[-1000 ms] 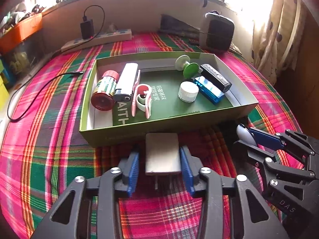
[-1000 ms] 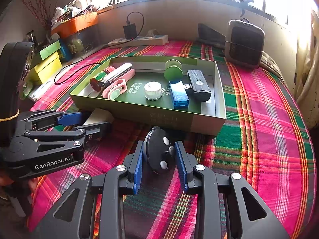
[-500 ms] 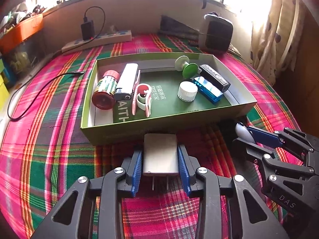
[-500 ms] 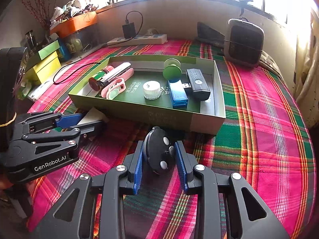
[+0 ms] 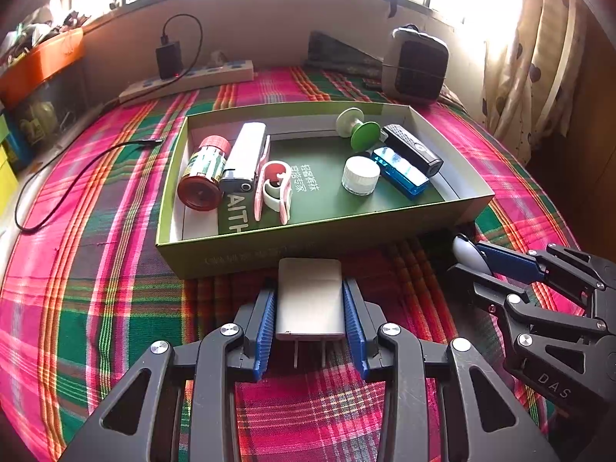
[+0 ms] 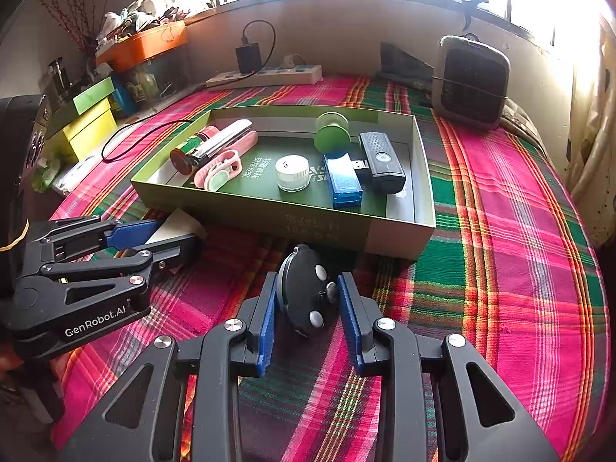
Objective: Organize rigid objects
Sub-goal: 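Close the left tool on the white charger plug while the right tool holds the black object, then carry the plug in the left tool while the right tool carries the black object into the box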
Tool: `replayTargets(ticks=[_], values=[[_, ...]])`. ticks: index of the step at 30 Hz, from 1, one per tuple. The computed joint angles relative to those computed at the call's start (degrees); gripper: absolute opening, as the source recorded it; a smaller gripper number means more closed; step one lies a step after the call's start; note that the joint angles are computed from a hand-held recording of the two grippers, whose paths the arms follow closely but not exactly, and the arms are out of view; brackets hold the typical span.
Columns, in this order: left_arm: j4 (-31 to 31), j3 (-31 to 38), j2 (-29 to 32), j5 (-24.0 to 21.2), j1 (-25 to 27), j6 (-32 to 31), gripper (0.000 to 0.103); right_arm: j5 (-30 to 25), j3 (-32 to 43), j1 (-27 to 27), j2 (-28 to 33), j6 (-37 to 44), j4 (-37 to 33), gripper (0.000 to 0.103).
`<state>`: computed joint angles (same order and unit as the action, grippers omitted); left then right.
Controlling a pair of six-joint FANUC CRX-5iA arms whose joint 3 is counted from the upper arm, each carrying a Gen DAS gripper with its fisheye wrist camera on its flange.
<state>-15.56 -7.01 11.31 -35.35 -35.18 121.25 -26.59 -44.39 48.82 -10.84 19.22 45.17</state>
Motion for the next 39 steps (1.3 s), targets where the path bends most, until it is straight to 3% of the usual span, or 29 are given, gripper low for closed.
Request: replayTargets(ticks=[20, 39], values=[[1.7, -2.6, -2.0, 1.7, 0.7, -0.9, 0.033, 0.2, 0.0, 0.9, -0.2, 0.6, 0.2, 0.032], [-2.4, -4.4, -7.0, 1.8, 0.5, 2.4, 0.033, -1.5, -0.5, 2.4, -2.6, -4.2, 6.6, 0.032]])
